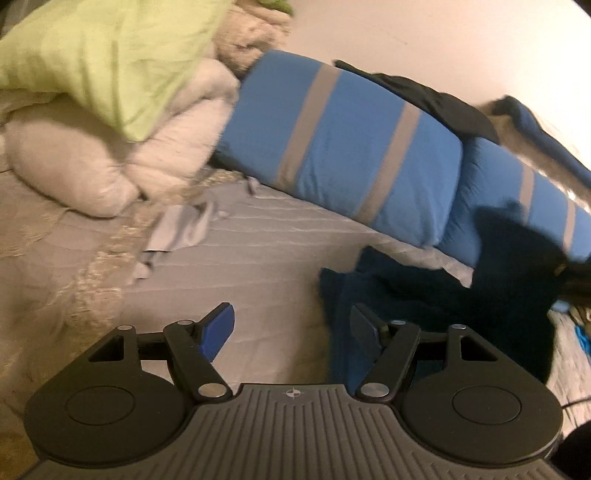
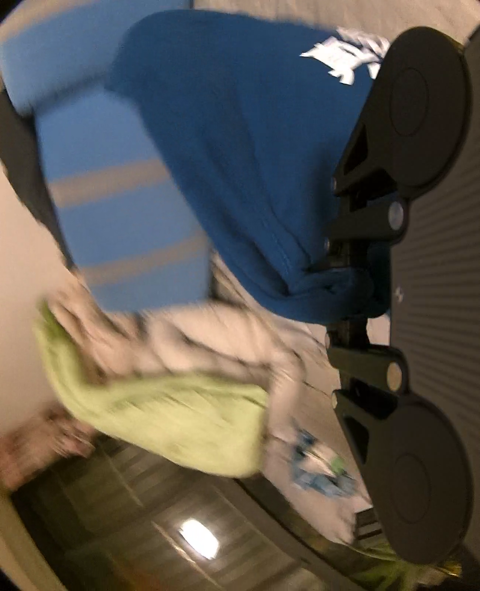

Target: Fold clothes

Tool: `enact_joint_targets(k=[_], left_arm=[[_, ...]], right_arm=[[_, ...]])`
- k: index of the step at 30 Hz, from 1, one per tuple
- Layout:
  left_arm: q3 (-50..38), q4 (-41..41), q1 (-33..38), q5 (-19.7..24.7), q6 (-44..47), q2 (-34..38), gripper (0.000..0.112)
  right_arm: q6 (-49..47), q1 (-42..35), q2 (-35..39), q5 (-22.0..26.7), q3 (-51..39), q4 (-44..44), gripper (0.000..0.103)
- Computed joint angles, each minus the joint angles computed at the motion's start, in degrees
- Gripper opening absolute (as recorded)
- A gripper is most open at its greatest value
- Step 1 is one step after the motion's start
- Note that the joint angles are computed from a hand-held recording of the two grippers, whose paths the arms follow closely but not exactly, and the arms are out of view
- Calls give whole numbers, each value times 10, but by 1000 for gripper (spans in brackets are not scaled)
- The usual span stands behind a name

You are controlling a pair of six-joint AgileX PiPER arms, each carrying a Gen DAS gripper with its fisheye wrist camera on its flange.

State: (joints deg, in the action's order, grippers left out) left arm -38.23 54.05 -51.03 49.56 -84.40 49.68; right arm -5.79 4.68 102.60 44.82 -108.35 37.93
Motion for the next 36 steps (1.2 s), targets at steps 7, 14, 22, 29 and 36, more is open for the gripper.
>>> enact_joint_targets(k=[7,14,22,29,36], left_arm=[[10,-35,10,20,43,-31,69],[13,-56,33,8,68,-39,69],[-3,-51,11,8,59,-26,69],[-36,-85,29,-46,125,10,69],[-102,-225,75,-123,305,120,69]], right_arm=[[54,108,163,143,-184,-122,19],[60,99,159,158,-194,-110,19],[17,90,120,125,-130,-70,58],[-16,44,-16,-22,23,-85,103],[150,-5,-61,-91,141,-259,103]])
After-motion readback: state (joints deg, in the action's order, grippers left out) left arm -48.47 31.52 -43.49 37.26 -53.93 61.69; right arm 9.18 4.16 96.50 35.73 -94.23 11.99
